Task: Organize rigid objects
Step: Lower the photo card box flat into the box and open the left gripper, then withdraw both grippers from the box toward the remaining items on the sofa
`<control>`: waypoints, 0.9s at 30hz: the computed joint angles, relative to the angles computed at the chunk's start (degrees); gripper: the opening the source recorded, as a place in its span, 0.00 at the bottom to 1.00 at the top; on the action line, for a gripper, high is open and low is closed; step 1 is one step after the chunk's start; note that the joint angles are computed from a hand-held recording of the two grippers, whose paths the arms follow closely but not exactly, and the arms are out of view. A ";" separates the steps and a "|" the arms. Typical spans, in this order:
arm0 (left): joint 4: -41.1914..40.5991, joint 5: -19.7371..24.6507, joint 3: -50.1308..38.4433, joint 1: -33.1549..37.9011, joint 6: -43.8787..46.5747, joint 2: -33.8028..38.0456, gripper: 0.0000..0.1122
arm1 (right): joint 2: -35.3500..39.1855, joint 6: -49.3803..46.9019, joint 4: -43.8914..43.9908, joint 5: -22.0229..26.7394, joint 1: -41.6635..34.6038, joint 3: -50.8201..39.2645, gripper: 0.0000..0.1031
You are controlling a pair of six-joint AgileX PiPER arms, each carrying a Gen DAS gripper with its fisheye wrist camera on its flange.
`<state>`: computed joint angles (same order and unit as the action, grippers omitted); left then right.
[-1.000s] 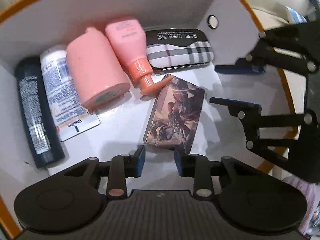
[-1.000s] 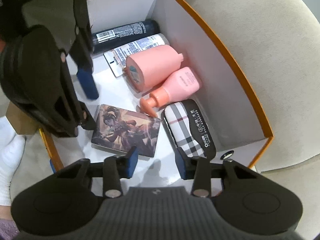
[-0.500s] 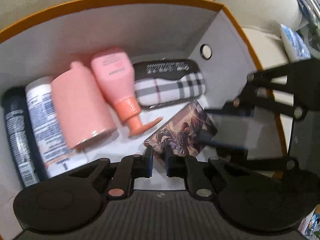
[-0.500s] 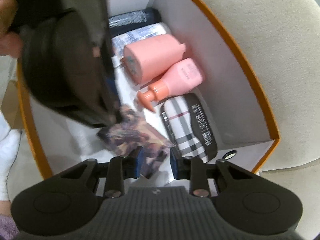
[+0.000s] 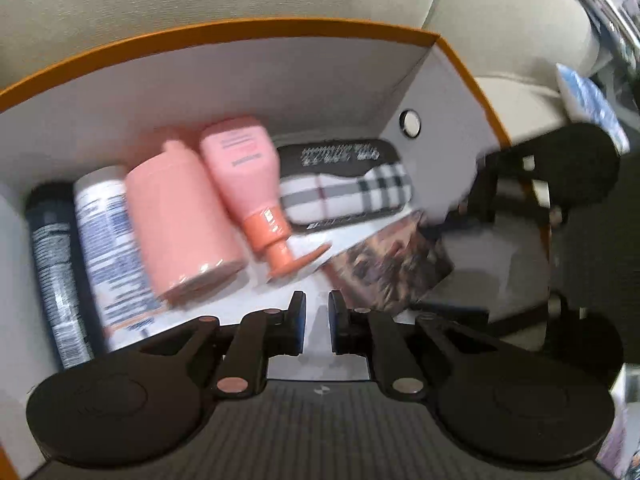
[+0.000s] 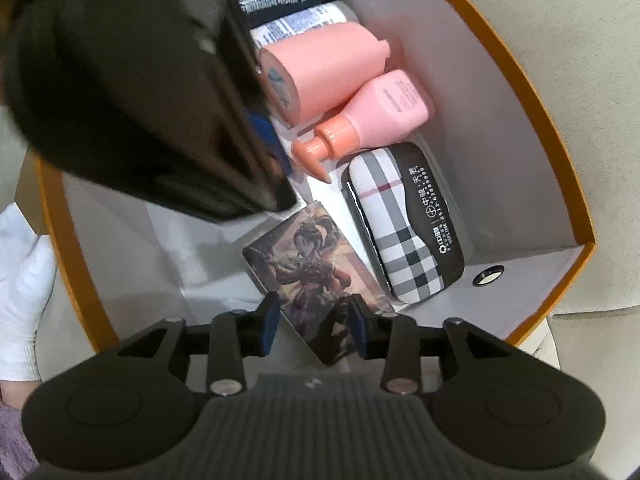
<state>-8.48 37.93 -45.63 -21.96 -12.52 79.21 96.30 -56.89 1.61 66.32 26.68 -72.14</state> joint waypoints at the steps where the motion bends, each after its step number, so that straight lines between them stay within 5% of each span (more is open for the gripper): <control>1: -0.04 -0.12 0.87 0.06 -0.16 -0.71 0.10 | -0.14 0.46 -0.71 -1.07 0.62 0.58 0.49; 5: -2.55 -1.20 4.05 1.46 1.79 -3.21 0.10 | -0.53 3.06 -2.19 -3.40 2.01 2.31 0.57; 20: -7.02 -3.62 8.30 2.96 5.23 -6.07 0.10 | -5.02 -0.59 -5.58 -17.58 3.27 12.54 0.44; 27: -2.57 -4.75 8.94 0.44 -0.25 -9.23 0.10 | -5.33 -1.57 -5.11 -17.52 2.94 12.99 0.44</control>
<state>-11.05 33.18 -36.69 -21.52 -12.77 69.98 90.96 -58.47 -3.50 48.79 29.62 -59.14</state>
